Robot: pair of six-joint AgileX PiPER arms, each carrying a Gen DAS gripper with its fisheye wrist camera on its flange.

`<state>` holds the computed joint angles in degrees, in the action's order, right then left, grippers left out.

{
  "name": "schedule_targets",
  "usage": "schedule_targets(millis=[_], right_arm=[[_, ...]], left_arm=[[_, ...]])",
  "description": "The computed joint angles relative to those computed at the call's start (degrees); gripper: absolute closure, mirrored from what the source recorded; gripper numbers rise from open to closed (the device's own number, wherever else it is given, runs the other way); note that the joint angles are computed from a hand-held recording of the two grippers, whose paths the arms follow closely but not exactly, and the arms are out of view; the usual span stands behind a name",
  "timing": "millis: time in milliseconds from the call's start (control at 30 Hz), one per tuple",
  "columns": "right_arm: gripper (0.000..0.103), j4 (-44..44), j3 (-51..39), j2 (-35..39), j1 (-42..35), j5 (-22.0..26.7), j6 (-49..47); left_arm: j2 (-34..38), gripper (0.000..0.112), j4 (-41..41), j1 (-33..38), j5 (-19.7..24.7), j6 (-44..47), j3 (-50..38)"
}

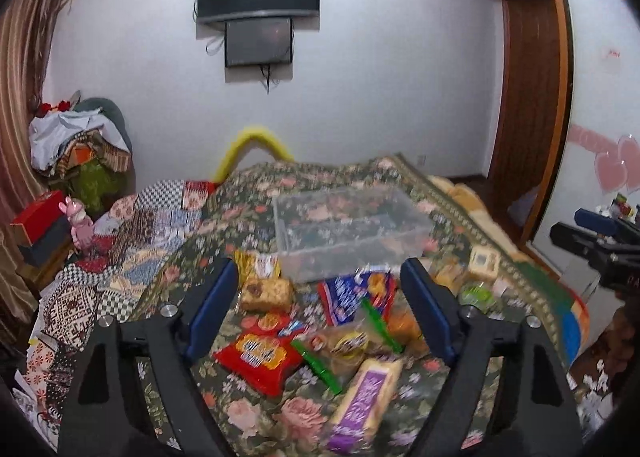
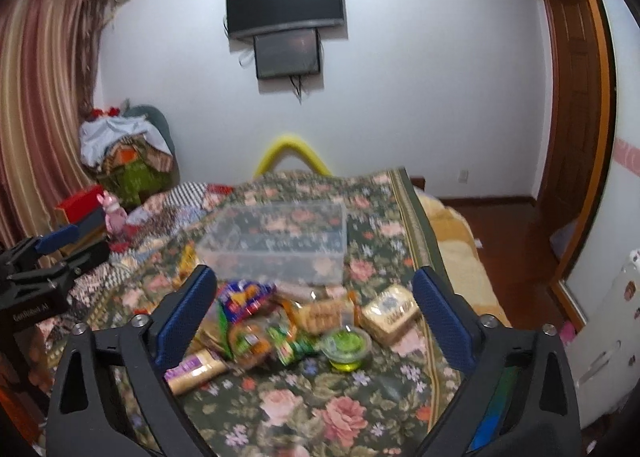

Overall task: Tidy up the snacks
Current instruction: 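Grasp the red chip bag with the left tool while the right tool grasps the green jelly cup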

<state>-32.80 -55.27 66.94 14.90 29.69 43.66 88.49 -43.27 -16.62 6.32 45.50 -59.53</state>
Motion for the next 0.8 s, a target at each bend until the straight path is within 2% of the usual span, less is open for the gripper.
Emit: schedule_targets(millis=[133,233,433,533,633,800], right_arm=[[0.018,8.94,-0.09,2.03,-3.93,0.54,-8.36],[0.024,13.60,-0.13,4.01,-6.36,1.63,-12.82],[0.036,24.54,-0.88,8.77,-11.90,2.67,-23.54],[0.039,28.59,-1.27,11.31,-13.75,2.84,-27.44],[0.043,32.94,-2.12,14.14,-15.48,3.13,-32.00],[0.043,36.75,-3.35,17.73,-16.27,3.51,-35.56]], left_arm=[[4.49,0.033,0.40,2.63,3.57,0.97,-2.32],[8.24,0.033,3.74,4.00,5.32,-1.80,-4.30],[16.66,0.034,18.86,5.39,7.24,-15.60,-9.84],[20.50,0.034,21.89,6.21,8.50,-18.12,-12.72],[24.90,0.034,23.58,7.10,12.13,-18.40,-17.20],[30.67,0.032,24.85,7.69,18.31,-16.88,-23.32]])
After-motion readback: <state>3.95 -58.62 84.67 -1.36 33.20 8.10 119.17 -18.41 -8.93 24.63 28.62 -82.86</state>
